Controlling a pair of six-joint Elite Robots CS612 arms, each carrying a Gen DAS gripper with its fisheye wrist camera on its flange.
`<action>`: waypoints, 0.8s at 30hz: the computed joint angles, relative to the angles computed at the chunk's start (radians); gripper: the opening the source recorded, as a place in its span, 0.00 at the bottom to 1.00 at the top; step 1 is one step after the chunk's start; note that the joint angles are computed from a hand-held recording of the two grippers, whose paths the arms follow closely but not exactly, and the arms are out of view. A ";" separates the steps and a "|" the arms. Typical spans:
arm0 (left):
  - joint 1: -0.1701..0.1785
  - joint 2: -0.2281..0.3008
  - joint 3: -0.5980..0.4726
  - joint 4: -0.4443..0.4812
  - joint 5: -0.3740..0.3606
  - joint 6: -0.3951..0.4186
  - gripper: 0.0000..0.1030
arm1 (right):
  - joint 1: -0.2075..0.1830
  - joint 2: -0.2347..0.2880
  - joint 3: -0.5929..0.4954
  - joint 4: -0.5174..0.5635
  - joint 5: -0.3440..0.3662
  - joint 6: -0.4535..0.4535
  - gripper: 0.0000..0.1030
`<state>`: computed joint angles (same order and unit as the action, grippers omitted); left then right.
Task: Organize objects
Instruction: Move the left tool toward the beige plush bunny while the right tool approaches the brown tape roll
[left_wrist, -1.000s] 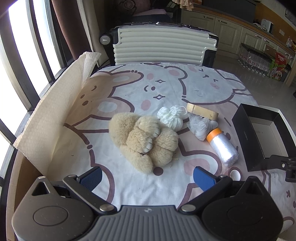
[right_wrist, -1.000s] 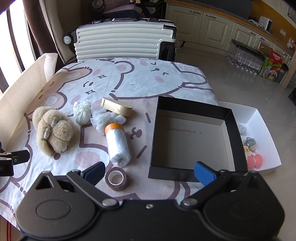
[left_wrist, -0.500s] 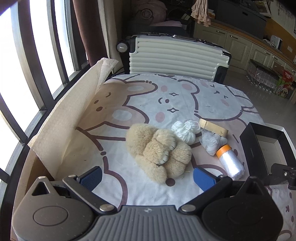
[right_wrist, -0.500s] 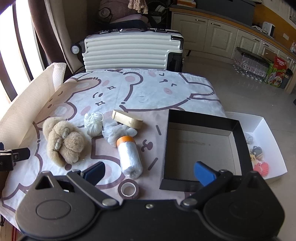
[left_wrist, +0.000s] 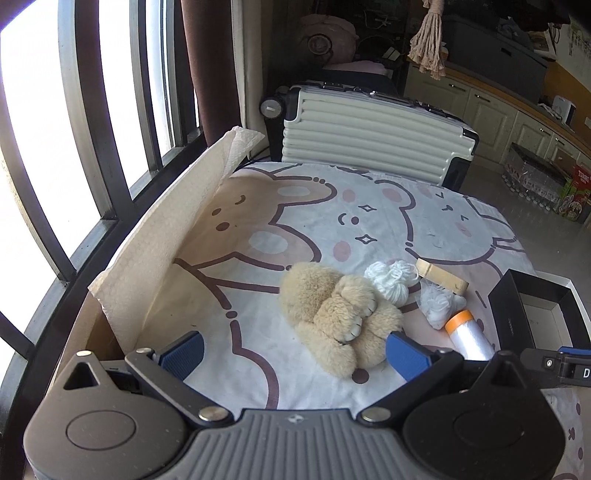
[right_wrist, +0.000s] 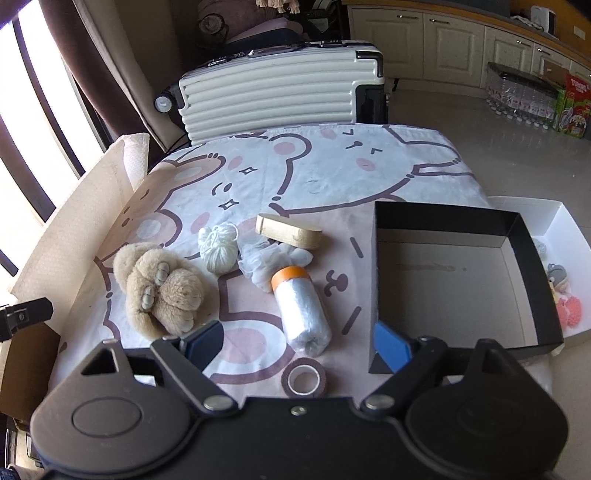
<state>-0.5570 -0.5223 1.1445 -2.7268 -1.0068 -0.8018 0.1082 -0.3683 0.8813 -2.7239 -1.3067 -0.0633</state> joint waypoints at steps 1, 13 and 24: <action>-0.001 0.001 -0.002 -0.001 0.002 0.005 1.00 | -0.001 0.003 -0.005 0.013 0.011 0.000 0.82; 0.008 0.030 -0.013 -0.082 -0.019 -0.009 0.98 | -0.013 0.067 -0.109 0.230 0.062 0.084 0.72; 0.038 0.061 -0.047 -0.076 -0.098 -0.131 0.96 | -0.006 0.128 -0.226 0.360 0.017 0.029 0.69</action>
<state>-0.5192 -0.4616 1.0978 -2.8026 -1.1043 -0.9323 0.1026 -0.2407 0.6558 -2.3637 -1.2897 -0.0342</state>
